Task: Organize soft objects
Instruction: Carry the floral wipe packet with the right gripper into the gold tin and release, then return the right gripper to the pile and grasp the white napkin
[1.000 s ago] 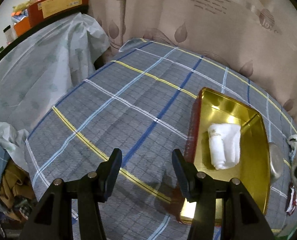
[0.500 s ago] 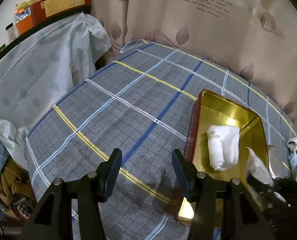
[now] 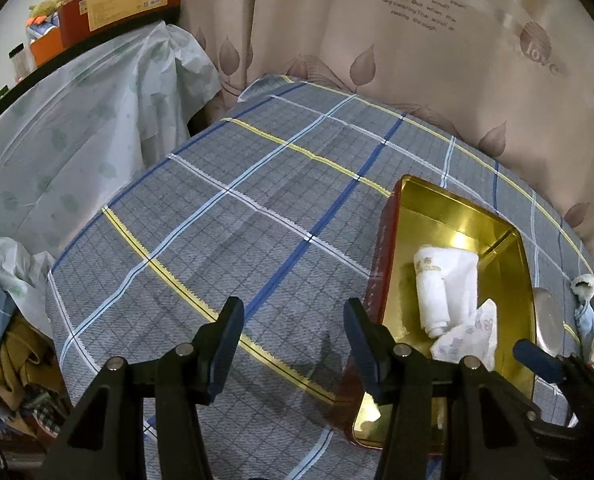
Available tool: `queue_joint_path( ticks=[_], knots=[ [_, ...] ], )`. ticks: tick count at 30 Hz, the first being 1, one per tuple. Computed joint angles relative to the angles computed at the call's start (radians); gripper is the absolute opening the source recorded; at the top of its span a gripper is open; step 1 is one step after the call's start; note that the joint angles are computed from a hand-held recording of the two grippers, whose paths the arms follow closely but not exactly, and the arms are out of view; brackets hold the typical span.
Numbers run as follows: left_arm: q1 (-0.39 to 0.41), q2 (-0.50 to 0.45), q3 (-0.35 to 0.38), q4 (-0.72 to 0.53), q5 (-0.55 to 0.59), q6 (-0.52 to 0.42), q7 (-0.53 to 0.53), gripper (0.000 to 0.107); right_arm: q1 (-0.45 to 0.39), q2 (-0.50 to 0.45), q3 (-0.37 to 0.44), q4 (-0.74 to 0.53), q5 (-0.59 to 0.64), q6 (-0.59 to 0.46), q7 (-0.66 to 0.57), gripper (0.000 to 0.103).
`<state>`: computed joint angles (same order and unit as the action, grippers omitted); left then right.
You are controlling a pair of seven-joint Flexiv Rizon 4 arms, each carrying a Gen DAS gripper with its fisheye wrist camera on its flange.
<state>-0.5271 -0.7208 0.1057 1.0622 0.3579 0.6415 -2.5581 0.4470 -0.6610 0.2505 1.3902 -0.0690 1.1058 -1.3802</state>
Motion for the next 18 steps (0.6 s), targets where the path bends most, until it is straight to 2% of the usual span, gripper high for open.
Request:
queue_joint_path(
  ticks=[6, 13, 18],
  knots=[
    [-0.003, -0.006, -0.001, -0.01, 0.004, -0.003, 0.01, 0.053, -0.018, 0.075, -0.01, 0.088, 0.008, 0.054, 0.014, 0.057],
    [-0.012, -0.021, 0.001, -0.038, 0.007, -0.028, 0.032, 0.053, -0.061, 0.213, -0.093, 0.256, -0.045, 0.111, 0.121, 0.057],
    [-0.02, -0.027, 0.005, -0.052, 0.018, -0.041, 0.036, 0.053, -0.138, 0.312, -0.135, 0.362, -0.079, 0.103, 0.202, 0.057]
  ],
)
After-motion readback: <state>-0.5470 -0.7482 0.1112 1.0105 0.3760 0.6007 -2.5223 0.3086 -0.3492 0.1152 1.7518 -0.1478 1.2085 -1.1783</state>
